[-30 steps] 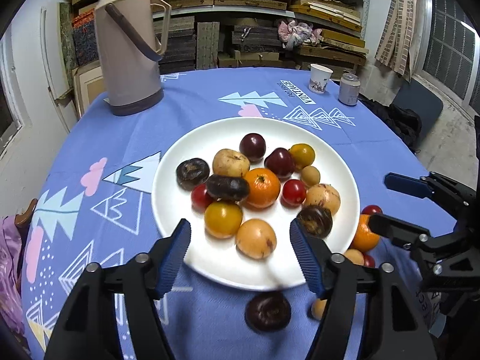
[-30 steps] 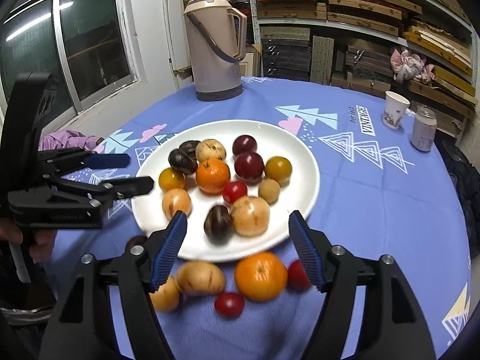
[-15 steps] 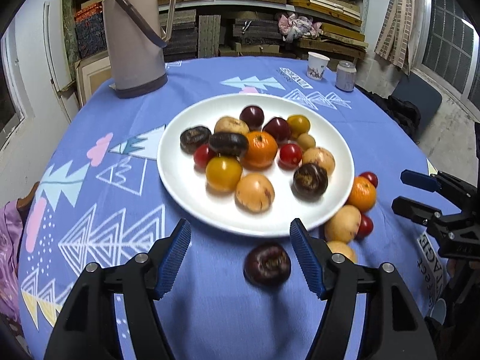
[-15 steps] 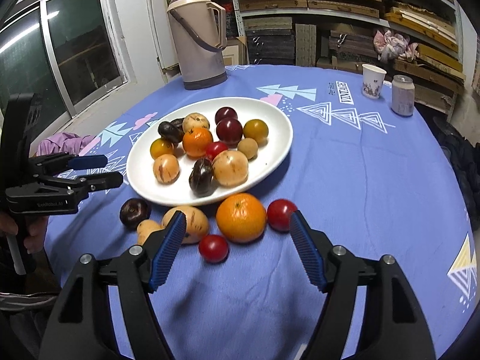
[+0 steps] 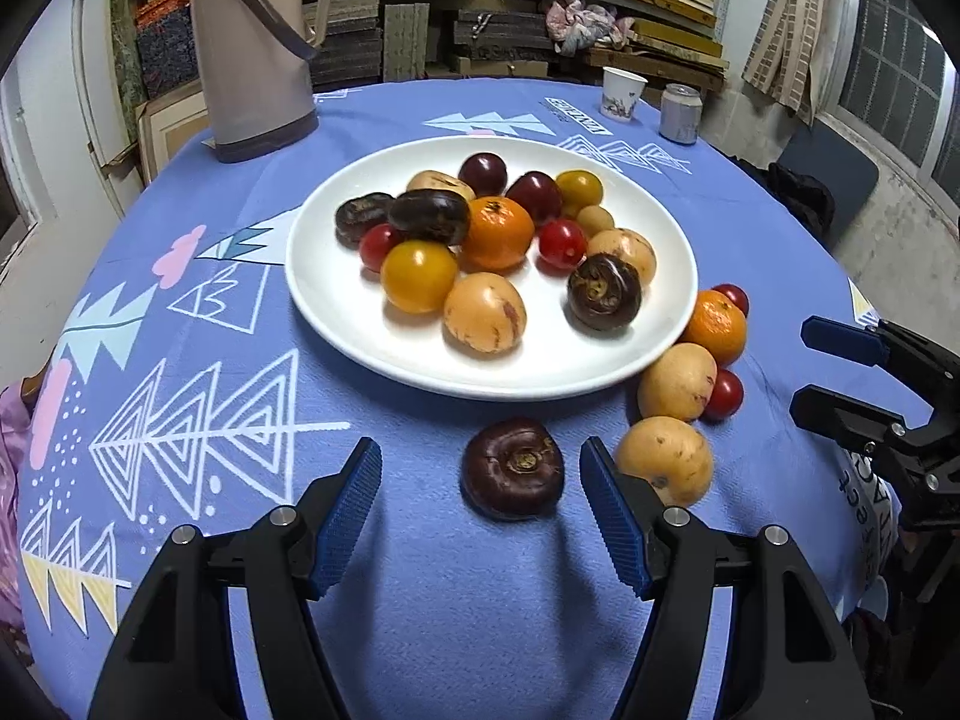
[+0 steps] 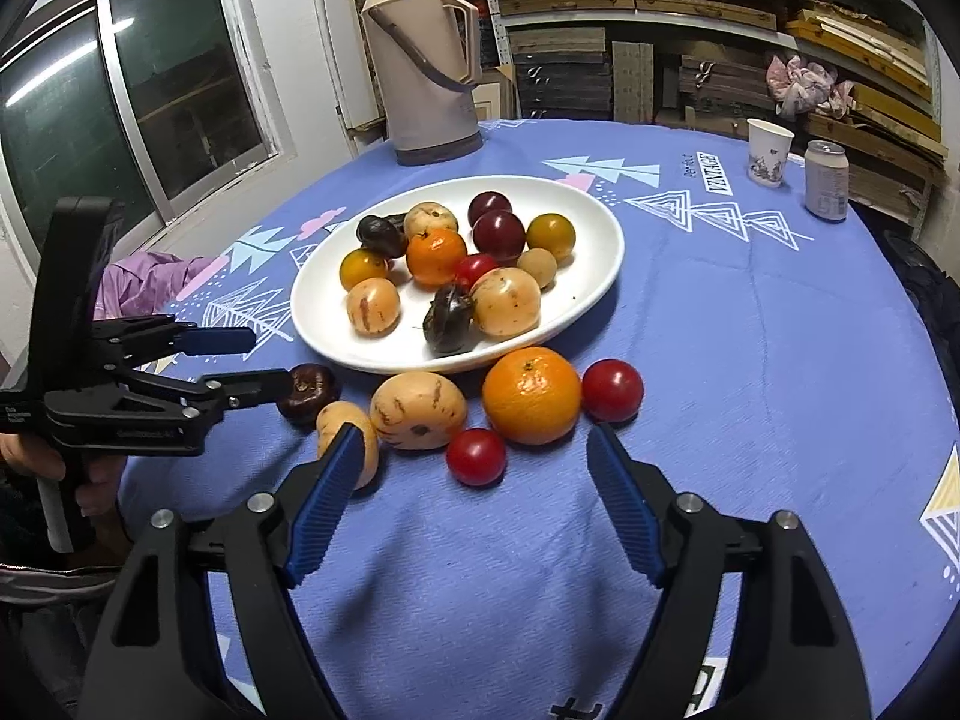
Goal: Organize fruits
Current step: 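Grasp the last dark brown round fruit with the left tool, then grasp a tan potato-like fruit with the right tool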
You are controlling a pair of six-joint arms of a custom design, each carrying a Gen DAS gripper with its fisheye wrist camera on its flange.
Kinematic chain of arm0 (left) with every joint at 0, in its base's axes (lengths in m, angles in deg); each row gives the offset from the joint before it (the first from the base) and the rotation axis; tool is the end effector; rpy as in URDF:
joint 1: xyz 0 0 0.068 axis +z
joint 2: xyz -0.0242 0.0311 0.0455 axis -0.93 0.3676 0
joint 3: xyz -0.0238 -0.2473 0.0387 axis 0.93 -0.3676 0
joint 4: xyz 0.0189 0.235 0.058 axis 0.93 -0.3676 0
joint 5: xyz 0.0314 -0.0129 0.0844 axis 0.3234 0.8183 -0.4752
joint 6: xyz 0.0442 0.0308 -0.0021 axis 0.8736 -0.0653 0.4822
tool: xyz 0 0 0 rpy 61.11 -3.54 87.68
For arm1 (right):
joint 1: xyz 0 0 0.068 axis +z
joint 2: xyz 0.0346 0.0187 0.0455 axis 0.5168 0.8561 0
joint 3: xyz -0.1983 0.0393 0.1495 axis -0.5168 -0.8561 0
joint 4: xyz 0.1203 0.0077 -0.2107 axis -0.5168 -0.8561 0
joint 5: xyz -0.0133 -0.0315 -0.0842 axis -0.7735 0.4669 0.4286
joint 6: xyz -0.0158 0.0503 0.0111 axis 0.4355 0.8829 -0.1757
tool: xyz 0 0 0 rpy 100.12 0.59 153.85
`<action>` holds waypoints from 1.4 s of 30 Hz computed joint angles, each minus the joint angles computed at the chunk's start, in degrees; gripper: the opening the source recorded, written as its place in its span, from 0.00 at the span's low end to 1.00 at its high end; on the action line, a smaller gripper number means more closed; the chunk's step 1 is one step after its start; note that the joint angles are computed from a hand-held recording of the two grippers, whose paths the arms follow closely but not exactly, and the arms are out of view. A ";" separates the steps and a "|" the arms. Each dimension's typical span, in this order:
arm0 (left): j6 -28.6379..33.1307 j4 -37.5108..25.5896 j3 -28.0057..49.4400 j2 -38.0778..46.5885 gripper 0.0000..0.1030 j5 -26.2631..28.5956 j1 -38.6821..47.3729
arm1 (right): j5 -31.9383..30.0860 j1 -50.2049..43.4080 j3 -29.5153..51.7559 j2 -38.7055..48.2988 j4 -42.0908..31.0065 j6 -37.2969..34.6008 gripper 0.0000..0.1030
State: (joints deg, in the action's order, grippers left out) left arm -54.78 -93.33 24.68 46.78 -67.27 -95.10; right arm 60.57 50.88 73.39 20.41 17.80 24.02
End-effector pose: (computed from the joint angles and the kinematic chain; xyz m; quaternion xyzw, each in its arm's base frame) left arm 0.1637 -0.0749 0.1949 0.0441 0.9459 -0.0368 0.3192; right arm 0.1831 0.0776 0.1965 -0.2350 0.8822 0.2019 0.3546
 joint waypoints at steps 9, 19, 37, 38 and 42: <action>0.30 5.09 -0.74 6.07 0.65 1.25 -0.12 | 0.42 1.92 -0.17 -1.19 -1.02 0.04 0.72; 1.80 9.09 -2.48 8.19 0.45 0.80 -0.19 | 2.07 8.30 -1.33 -2.11 -2.37 0.58 0.72; 4.26 5.07 -7.71 -2.71 0.41 4.60 4.63 | 5.50 17.59 2.20 11.91 4.15 7.56 0.53; 4.24 5.05 -7.85 -2.93 0.41 4.56 4.54 | 5.76 17.80 2.48 12.74 4.62 7.90 0.52; 4.39 5.21 -8.19 -3.42 0.41 4.73 4.64 | 5.93 18.38 2.81 13.91 5.80 8.61 0.51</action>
State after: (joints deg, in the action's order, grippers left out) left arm -50.39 -88.12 16.50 43.35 -62.54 -90.46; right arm 66.49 69.26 76.20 34.32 23.61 32.63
